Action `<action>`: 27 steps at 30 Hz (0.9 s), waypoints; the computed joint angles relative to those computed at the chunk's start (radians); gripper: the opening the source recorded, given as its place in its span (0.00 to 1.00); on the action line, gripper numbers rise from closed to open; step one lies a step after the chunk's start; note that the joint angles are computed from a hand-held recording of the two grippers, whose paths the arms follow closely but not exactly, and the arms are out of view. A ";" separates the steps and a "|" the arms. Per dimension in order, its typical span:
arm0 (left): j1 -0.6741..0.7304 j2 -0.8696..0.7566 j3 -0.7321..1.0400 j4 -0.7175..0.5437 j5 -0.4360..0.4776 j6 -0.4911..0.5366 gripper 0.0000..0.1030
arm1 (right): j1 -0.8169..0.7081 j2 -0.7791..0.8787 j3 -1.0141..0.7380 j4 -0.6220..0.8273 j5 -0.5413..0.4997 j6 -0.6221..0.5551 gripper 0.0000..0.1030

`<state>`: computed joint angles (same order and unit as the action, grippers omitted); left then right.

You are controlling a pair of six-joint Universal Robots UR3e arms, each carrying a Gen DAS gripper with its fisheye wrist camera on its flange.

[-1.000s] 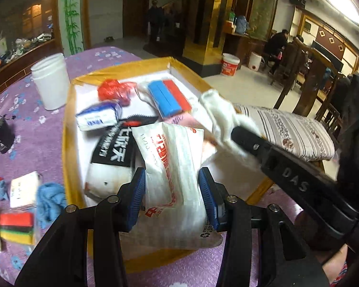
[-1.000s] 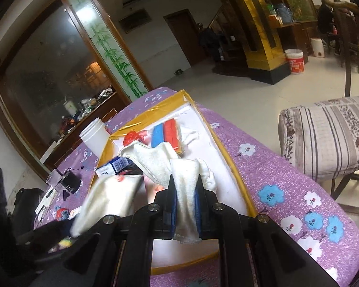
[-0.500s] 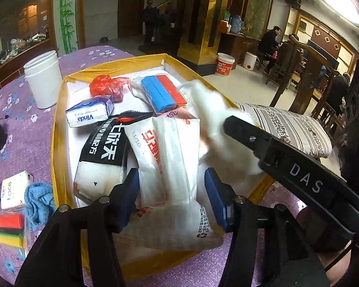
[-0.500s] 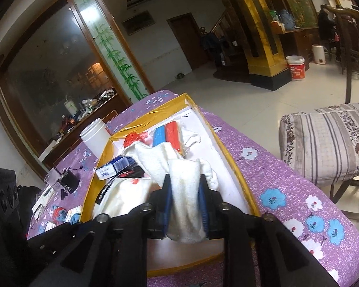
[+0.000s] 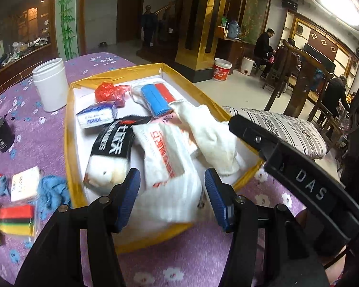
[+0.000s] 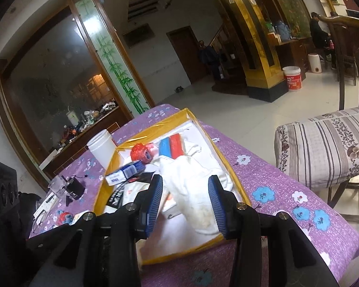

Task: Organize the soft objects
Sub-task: 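Open both tools and withdraw them from the tray toward the pile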

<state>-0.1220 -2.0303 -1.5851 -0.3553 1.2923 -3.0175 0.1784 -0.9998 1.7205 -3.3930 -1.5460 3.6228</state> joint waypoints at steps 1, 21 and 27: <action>0.006 0.015 -0.021 0.004 0.000 0.005 0.53 | 0.006 -0.007 0.004 0.002 -0.006 -0.002 0.43; 0.451 0.435 -0.531 -0.009 -0.214 0.169 0.53 | 0.293 0.125 -0.315 0.229 -0.101 -0.094 0.46; 0.718 0.551 -0.600 -0.137 -0.309 0.235 0.53 | 0.371 0.262 -0.524 0.366 -0.081 -0.132 0.48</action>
